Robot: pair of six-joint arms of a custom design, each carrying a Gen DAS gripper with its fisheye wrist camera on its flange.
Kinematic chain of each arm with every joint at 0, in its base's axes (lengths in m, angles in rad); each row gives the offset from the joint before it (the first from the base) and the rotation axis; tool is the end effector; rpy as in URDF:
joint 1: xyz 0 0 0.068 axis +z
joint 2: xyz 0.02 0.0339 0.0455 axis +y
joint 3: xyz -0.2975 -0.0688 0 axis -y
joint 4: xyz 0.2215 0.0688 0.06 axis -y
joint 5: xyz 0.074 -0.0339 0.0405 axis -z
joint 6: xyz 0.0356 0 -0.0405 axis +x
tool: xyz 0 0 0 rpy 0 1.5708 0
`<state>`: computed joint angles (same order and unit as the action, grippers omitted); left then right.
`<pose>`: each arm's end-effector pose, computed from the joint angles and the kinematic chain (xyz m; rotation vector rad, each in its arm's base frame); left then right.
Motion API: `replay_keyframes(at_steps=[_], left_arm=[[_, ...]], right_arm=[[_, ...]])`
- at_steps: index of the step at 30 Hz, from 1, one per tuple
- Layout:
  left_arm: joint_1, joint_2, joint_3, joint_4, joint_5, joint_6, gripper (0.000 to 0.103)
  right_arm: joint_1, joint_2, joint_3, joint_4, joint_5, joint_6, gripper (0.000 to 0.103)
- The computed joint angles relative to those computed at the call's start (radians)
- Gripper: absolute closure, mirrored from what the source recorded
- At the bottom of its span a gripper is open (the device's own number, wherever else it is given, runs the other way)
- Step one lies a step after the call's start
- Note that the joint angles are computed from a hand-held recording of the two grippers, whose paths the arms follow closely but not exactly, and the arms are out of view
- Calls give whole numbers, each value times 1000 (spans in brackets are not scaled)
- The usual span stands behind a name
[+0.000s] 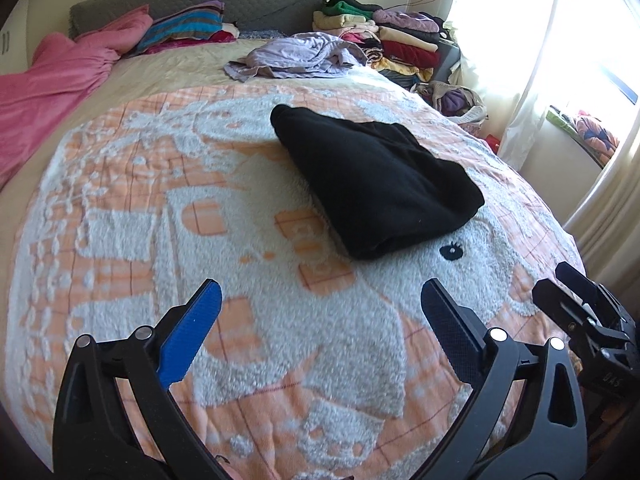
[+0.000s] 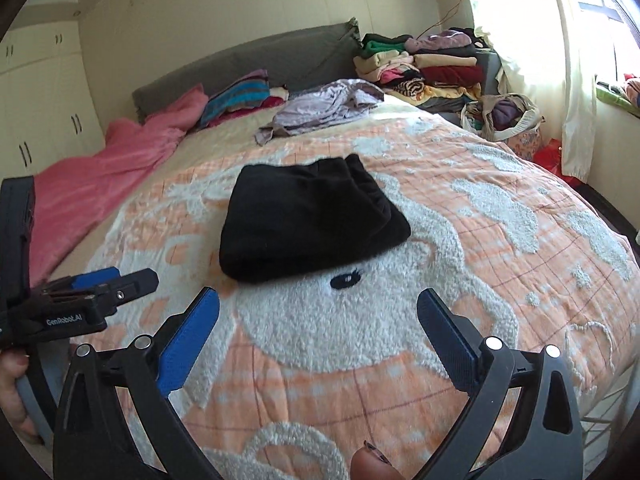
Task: Fold small clothes
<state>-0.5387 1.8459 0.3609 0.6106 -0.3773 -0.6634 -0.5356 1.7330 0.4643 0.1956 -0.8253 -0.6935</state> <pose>0.2198 -0.1161 0.1021 -0.3106 2.3473 -0.1129 0.2181 -0.0990 0.1272 -0.4246 2.2107 0.4724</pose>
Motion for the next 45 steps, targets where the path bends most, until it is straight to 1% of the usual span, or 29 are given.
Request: replay_keyframes(at_steps=[3, 7, 12, 27, 30, 36, 45], left_arm=[[-6, 17, -19, 24, -4, -16, 9], [-11, 32, -40, 50, 2, -42, 9], [4, 38, -46, 52, 20, -47, 9], [11, 32, -36, 18, 27, -49, 9], [4, 26, -30, -2, 13, -52, 9], [6, 23, -26, -15, 19, -56, 9], [-3, 12, -24, -37, 3, -66, 9]], right_arm=[[16, 17, -22, 37, 36, -13, 4], [26, 26, -27, 50, 50, -12, 4], [34, 32, -27, 60, 60, -4, 4], [39, 34, -25, 75, 75, 7, 4], [40, 32, -22, 70, 73, 8, 4], [42, 32, -23, 78, 74, 11, 4], [46, 31, -26, 84, 76, 14, 4]])
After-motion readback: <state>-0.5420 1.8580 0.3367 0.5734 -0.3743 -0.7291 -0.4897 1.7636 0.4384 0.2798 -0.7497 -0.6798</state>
